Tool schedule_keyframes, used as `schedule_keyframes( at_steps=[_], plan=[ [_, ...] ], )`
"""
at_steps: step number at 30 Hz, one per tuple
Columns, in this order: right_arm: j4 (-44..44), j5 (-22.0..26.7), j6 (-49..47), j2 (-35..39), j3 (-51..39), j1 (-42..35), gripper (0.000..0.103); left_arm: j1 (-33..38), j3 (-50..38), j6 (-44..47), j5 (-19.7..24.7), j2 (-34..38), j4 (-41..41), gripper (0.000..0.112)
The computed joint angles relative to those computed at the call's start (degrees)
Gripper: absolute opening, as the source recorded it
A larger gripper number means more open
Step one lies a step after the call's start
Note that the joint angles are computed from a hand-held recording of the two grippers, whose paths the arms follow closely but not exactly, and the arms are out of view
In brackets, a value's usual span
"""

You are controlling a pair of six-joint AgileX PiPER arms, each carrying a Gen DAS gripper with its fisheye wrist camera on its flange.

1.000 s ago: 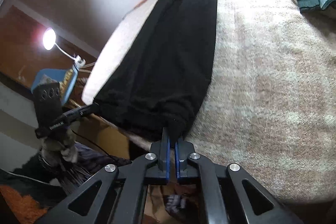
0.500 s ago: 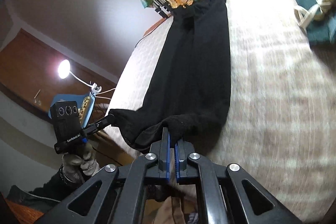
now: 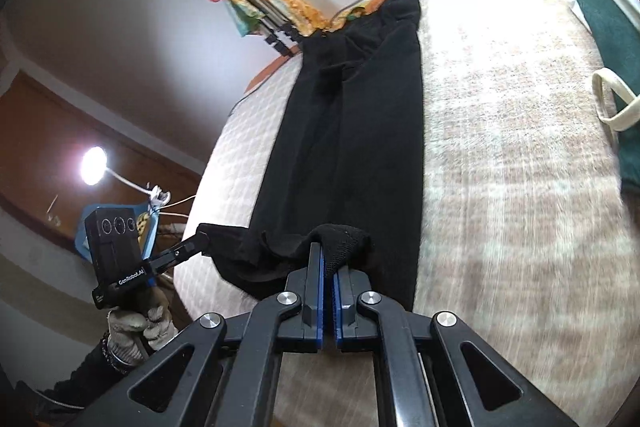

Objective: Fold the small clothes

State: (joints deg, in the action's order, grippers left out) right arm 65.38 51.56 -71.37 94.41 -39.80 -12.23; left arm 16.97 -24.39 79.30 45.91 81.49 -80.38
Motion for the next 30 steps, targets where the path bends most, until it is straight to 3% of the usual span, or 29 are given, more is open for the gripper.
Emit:
schedule_keyframes(
  at_steps=[17,21,22,23,27,30],
  plan=[
    [0.3,-3.0,6.6,12.2,-11.9,3.4,0.001,-1.8,-8.3,0.5,-1.9,12.0,-4.2,0.004],
    [-1.1,-2.1,9.7,13.6,-14.1,2.5,0.017,-2.2,-10.4,-4.9,-3.2,12.3,-1.4,0.016],
    [-1.5,-2.0,10.5,13.4,-14.4,1.9,0.037,-1.7,-10.7,-6.4,-3.4,12.1,-0.5,0.023],
    [-1.2,-2.3,10.4,12.7,-14.2,1.4,0.042,-0.9,-10.5,-6.3,-3.3,11.6,-0.8,0.024],
    [-1.3,-5.4,6.1,7.1,-11.7,1.5,0.037,2.8,-8.9,-3.6,-1.6,8.8,-1.1,0.029],
    [-4.6,-10.4,3.3,2.5,-9.6,5.1,0.037,2.3,-8.3,-0.7,-1.6,7.0,0.9,0.029]
  ],
)
